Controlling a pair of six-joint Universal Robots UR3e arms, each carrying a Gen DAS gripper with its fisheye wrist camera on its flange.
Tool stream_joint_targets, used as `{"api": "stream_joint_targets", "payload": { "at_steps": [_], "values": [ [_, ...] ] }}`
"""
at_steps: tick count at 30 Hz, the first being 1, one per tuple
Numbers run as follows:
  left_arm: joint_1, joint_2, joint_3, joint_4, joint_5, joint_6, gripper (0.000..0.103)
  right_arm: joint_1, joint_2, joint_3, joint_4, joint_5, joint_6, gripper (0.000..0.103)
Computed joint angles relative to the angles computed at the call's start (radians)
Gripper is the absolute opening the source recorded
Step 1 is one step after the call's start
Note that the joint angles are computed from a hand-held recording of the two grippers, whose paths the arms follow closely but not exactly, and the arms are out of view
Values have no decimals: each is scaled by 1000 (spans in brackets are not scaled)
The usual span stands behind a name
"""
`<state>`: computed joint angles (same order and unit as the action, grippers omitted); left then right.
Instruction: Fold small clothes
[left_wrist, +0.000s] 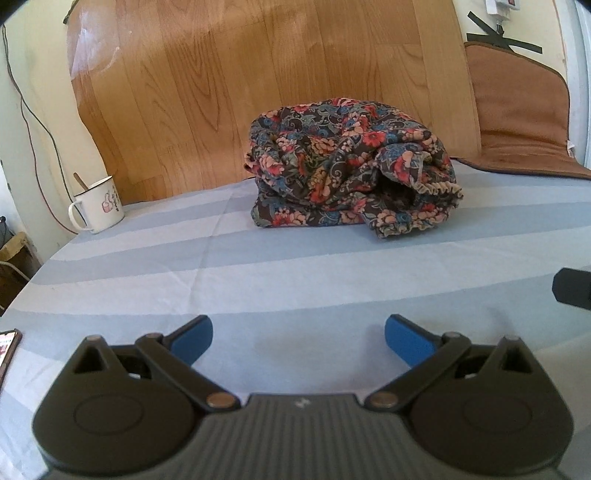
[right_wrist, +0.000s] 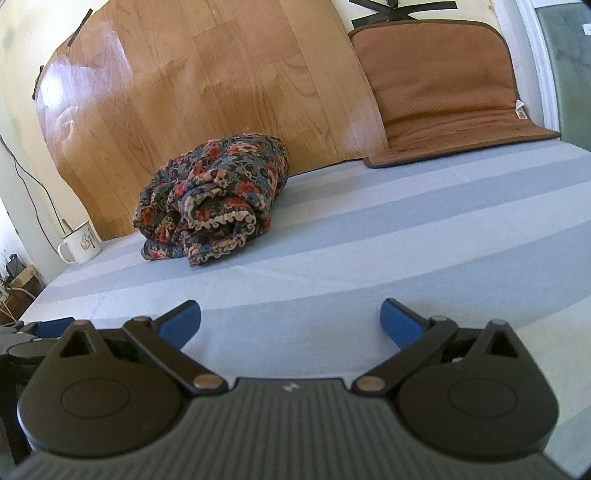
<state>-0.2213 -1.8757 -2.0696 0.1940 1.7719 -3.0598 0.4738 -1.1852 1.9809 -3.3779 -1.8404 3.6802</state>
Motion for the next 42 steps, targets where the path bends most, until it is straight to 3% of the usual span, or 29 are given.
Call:
{"api": "stream_joint_targets", "payload": {
  "at_steps": [22,42],
  "values": [
    [45,30,-44,36,-109,-12,103,1,-2,-4,13,-3,-11,103],
    [32,21,-39,51,-79,-27,103,4,-4,-11,32,-8,-20,103]
  ]
}}
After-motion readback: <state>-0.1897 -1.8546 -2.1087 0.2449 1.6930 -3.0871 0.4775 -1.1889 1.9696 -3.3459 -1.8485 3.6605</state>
